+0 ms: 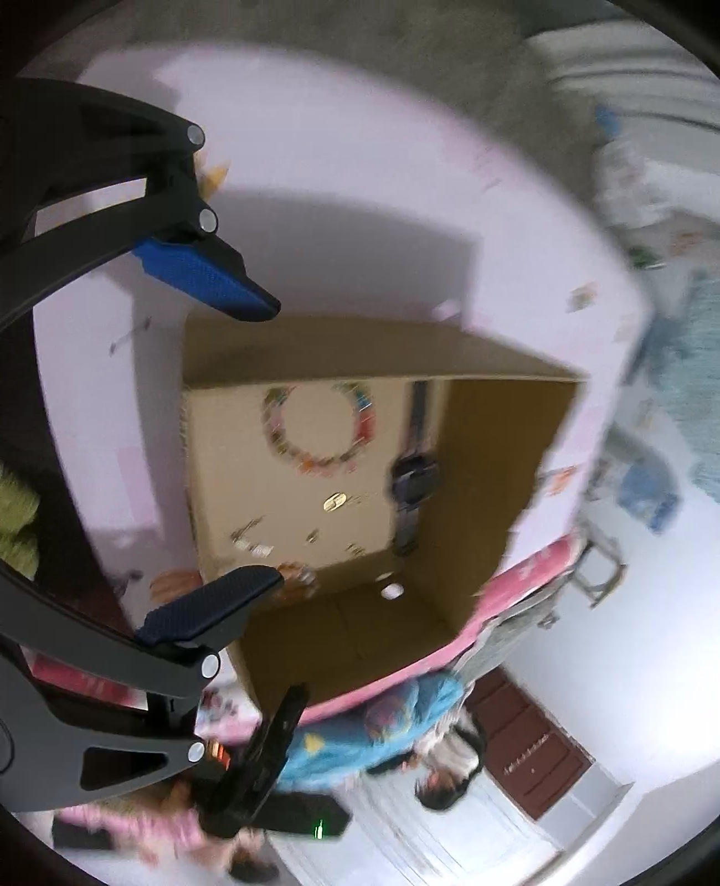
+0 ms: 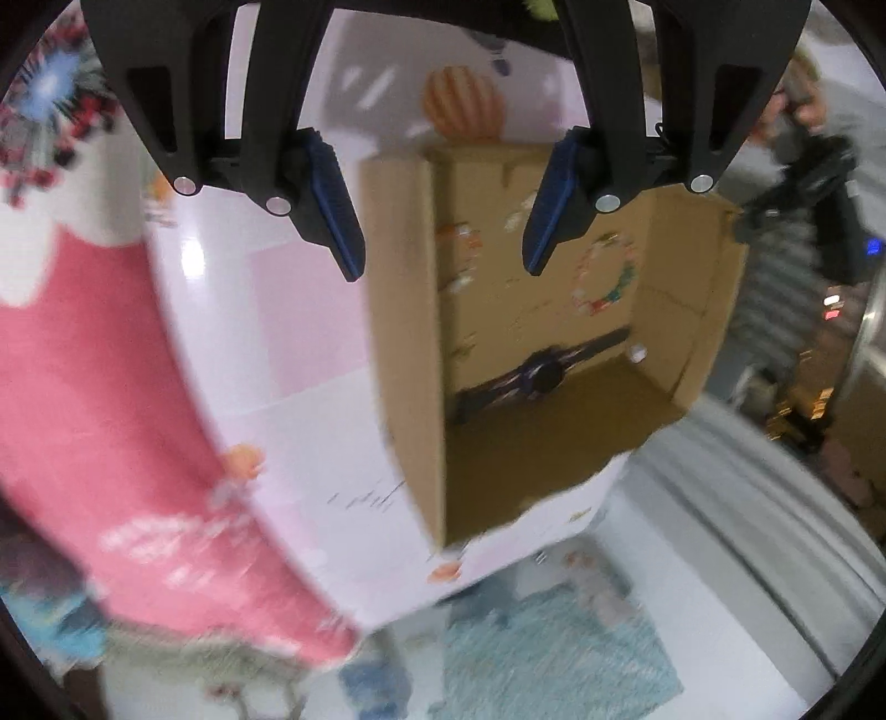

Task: Organize jewelry
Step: 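Withdraw both grippers from the box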

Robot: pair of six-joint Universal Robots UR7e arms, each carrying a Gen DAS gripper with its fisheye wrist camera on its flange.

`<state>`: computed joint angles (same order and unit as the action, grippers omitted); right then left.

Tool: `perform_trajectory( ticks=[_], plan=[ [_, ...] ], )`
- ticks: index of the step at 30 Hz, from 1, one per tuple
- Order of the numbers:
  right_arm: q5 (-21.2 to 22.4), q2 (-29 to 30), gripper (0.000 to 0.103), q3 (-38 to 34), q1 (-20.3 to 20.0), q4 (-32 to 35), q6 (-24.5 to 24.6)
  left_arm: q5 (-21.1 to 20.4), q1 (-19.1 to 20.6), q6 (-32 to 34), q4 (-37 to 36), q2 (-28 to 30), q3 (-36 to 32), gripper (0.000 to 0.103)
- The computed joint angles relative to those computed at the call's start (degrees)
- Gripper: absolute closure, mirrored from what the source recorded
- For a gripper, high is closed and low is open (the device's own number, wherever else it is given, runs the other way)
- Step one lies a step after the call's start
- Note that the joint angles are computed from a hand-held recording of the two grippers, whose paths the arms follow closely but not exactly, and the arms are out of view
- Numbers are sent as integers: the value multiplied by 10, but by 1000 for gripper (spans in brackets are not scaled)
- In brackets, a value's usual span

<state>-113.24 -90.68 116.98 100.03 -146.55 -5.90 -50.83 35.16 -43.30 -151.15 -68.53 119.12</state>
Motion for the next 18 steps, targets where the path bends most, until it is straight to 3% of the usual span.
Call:
perform_trajectory(
  ticks=[2, 5, 7, 9, 11, 15, 18],
  plan=[
    [-25, -25, 44, 35, 23, -53, -7, 81, -39, -18, 32, -8, 11, 14],
    [-63, -50, 32, 76, 62, -116, -23, 187, -93, -83, 121, -9, 13, 8],
    [-95, -52, 24, 95, 90, -152, -43, 220, -115, -129, 191, -7, 6, 8],
    [-119, -52, 14, 114, 116, -175, -67, 237, -135, -181, 264, -2, -6, 8],
    [-125, -53, 13, 125, 125, -170, -79, 234, -148, -179, 271, 4, -9, 8],
    [-132, -55, 11, 139, 129, -137, -52, 245, -169, -208, 319, 18, -13, 8],
    [-162, -43, 10, 145, 140, -134, -38, 240, -175, -262, 415, 33, -38, 8]
  ],
)
